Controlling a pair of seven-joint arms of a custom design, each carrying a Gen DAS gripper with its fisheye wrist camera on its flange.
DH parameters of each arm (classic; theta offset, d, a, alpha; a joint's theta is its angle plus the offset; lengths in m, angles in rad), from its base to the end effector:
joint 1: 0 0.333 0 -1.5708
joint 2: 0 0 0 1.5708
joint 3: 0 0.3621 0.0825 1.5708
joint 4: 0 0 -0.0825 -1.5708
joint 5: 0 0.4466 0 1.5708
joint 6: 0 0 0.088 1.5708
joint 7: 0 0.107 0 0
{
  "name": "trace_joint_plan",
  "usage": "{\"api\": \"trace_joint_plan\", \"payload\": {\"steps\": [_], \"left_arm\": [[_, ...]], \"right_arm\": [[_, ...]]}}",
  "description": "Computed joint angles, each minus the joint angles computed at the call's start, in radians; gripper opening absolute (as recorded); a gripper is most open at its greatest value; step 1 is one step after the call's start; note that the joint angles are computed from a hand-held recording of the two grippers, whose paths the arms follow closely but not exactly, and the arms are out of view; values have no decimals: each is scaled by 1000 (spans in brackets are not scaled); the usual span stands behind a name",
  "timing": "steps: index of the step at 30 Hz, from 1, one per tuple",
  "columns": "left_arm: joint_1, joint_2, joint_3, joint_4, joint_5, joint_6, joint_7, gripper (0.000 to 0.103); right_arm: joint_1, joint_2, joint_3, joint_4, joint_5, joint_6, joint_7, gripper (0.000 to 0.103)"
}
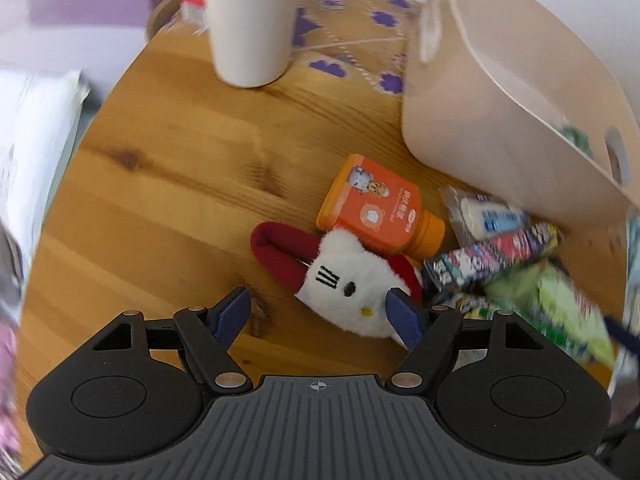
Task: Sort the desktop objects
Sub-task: 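Grasp the Hello Kitty plush with left tool while right tool grasps green snack bag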
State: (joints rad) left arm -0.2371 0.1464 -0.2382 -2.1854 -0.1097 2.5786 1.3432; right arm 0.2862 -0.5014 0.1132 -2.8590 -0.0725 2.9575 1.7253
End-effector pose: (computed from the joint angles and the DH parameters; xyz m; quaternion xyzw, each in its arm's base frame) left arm 0.5585 -0.2829 0.3511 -0.6442 0.7530 -0.1345 0.0053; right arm 0.3724 0.1598 0.3920 -0.7730 0.5611 -0.1816 0.2339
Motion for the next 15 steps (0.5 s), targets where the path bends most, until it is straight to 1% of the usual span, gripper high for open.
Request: {"api": "trace_joint_plan", "payload": {"steps": [4, 7, 9, 11, 12, 15], "left_arm": [[-9, 15, 2, -5, -21, 43, -95, 76], [-12, 30, 1, -6, -33, 76, -153, 76], [-13, 38, -2, -11, -36, 100, -171, 79], [-16, 46, -1, -13, -25, 114, -189, 82], [-13, 50, -3, -14, -31, 124, -191, 82], [1, 65, -18, -7, -88, 128, -192, 82]], "right_arm": [[6, 62, -11, 31, 1, 15, -22, 103], [40, 95, -47, 43, 33, 34, -51, 103], [57, 109, -64, 48, 56, 46, -71, 103], [88, 120, -95, 54, 91, 46, -101, 97], [106, 126, -113, 59, 113, 41, -118, 96], [109, 133, -113, 63, 147, 34, -140, 94]]}}
